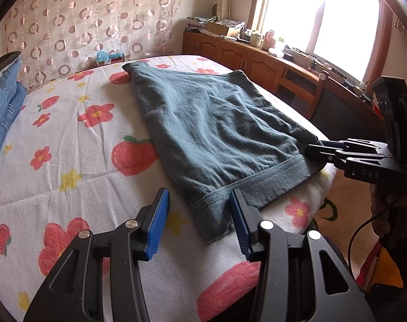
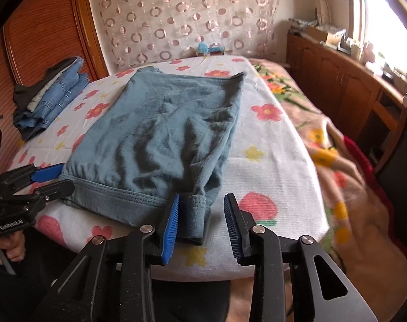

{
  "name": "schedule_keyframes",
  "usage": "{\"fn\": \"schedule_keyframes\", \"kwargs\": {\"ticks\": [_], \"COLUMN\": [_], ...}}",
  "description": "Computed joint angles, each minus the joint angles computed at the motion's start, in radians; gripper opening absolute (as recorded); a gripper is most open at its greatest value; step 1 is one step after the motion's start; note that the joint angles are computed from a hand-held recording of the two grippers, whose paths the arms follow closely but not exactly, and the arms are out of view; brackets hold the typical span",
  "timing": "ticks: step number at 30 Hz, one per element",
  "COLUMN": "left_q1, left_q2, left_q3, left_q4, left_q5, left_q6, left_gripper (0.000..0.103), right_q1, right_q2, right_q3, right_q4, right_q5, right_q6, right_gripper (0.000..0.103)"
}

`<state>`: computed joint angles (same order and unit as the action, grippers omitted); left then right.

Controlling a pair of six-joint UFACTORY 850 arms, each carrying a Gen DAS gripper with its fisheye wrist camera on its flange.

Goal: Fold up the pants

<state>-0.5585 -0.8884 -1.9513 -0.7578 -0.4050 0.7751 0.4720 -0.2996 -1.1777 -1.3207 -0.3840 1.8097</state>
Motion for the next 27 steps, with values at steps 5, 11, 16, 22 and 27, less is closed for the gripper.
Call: {"fn": "schedule_keyframes", "kwargs": {"ticks": [5,11,16,22,27], "left_q1": [0.003,0.004,0.003,0.015,0.03], "left_q2": [-0.006,-0.008,-0.002,0.027,0.029], "left_q3": [-0.011,-0.013,-0.019,-0.031,-0.11], "left_q4": [-0.025,-0.037,-0.048,-0.141,-0.143], "left_q5": [-0.033,-0.048,-0.047,-0.038,-0.029], "left_q6": [0.027,0.023,0.035,0.128,0.145], "left_gripper": [0.038,0.026,0.012,0.011,0.01], "right_q1": [-0.029,-0.033,-0.035,-0.027,-0.019], "right_q2": [0.015,0.025,0.044,0.072,0.093], "right_q3": [0.018,0.038,0.066,0.053,0.008], "right_q4": [-0.003,-0.145,-0.291,-0.435,-0.506], "right_q5": [0.115,0.132,0.148,0.129,0.094], "right_q6": [0.005,0.134,0.285,0.392,0.387], "right_gripper": [0.021,0.012,0.012,0.011,0.011]}}
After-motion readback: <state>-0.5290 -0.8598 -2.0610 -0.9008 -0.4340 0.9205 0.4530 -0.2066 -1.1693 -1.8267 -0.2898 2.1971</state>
